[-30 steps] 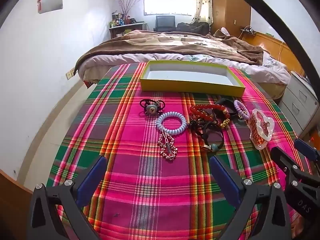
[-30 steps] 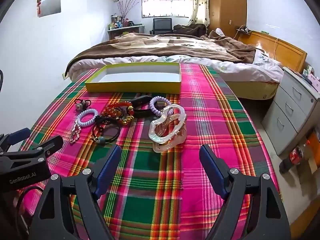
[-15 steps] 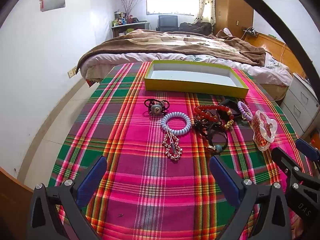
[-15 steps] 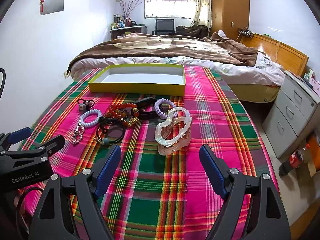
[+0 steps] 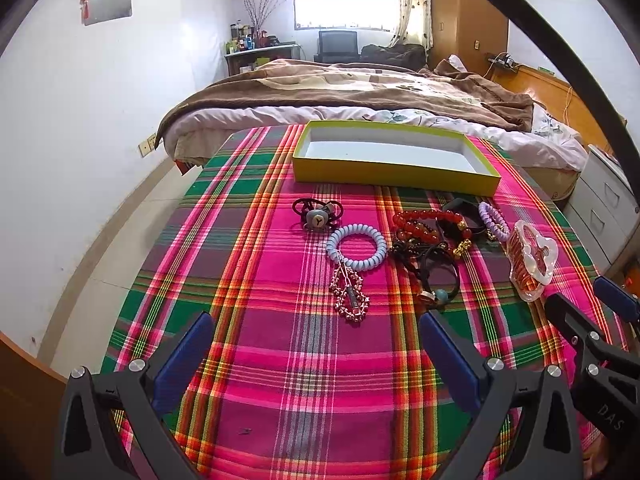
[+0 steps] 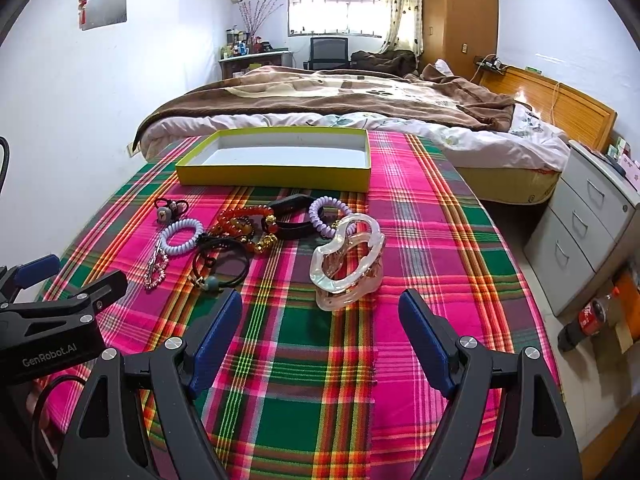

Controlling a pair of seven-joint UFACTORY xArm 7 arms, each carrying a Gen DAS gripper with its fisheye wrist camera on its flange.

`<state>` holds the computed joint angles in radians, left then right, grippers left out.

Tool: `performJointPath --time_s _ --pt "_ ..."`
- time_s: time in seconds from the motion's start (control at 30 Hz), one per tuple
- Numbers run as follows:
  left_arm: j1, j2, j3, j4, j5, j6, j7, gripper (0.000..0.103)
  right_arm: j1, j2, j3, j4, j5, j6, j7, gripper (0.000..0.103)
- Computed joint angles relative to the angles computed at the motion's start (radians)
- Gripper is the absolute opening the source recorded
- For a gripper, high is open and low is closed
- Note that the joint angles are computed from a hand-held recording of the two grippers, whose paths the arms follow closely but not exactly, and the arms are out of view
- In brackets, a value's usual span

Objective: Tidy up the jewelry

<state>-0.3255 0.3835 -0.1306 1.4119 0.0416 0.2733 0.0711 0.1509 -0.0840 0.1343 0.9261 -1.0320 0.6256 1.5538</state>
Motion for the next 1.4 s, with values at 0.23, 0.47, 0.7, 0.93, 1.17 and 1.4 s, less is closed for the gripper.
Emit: performJointPath --time_s 0.23,0.47,0.7,0.93,1.17,1.4 --pt "0.003 0.004 -0.002 0.006 -0.004 0.005 0.005 0.103 0.001 0.002 -0.001 0.001 0.003 0.001 0.000 0.081" --pt "0.001 0.005 0.000 0.006 -0.004 0.004 0.004 0.103 0.001 0.002 -0.001 0.002 0.003 0.003 0.001 0.081" --pt "0.003 0.006 -0.003 0.006 -0.008 0.003 0.009 0.103 0.001 0.001 -0.001 0.001 0.004 0.003 -0.001 0.081" --pt "0.003 0.006 -0.003 0.006 -0.010 0.003 0.010 0.103 0.001 0.001 -0.001 0.001 0.005 0.003 -0.001 0.081" --pt "0.004 0.005 -0.004 0.005 -0.012 0.003 0.013 0.103 0.001 0.001 0.000 0.001 0.003 0.003 0.000 0.081" --pt "0.006 0.005 -0.005 0.005 -0.013 0.006 0.018 0.103 0.000 0.000 -0.002 -0.001 0.010 0.002 -0.002 0.081"
